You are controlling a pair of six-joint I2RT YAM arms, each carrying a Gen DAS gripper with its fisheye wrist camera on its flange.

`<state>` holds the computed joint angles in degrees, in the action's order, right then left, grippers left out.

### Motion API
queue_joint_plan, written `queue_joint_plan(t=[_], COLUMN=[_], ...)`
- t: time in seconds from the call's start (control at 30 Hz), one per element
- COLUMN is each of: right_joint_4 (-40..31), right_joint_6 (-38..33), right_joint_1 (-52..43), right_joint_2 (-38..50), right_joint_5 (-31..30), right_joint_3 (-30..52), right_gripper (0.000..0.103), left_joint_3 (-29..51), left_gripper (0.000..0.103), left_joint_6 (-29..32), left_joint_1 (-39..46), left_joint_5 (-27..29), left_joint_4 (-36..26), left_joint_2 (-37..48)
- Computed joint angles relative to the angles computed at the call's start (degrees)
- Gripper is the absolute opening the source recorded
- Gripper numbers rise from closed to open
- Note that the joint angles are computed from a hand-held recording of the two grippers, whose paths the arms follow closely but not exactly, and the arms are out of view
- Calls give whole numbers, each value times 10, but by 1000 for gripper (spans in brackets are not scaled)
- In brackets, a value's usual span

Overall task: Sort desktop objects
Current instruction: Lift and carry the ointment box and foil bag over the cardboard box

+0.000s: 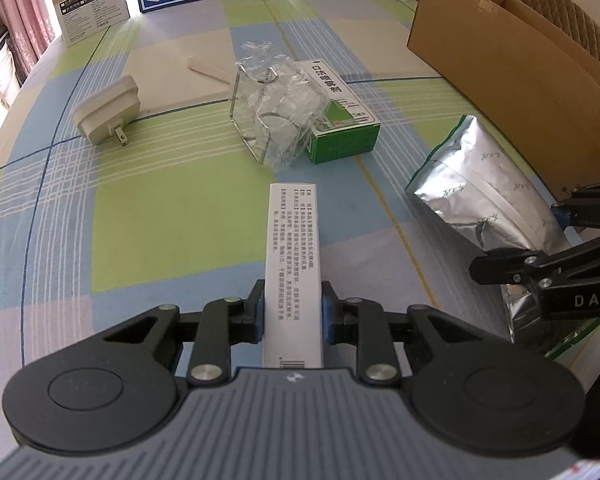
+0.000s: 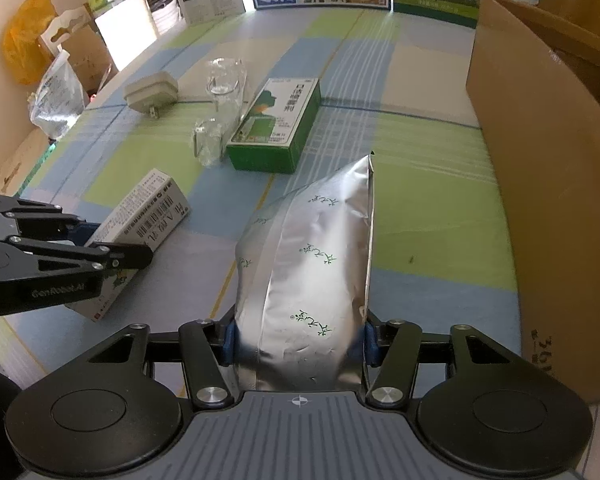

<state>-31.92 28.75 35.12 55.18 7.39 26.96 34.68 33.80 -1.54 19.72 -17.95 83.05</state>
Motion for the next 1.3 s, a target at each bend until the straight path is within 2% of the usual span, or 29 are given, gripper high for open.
queue_joint_plan(t=[0.57, 1.3], right_joint_4=[-54, -166], right_joint_6=[35, 103], right_joint_1=[41, 119], right_joint_2=[-53, -146], right_joint_5=[24, 92], right_joint_3=[16, 55], right_gripper=[53, 53], left_joint_3=[0, -11], left_gripper=[22, 22], left_joint_6=[-3, -9], left_joint_1=[2, -15], left_joint_5=[10, 19], left_joint_4=[-41, -152], left_joint_2=[-56, -203])
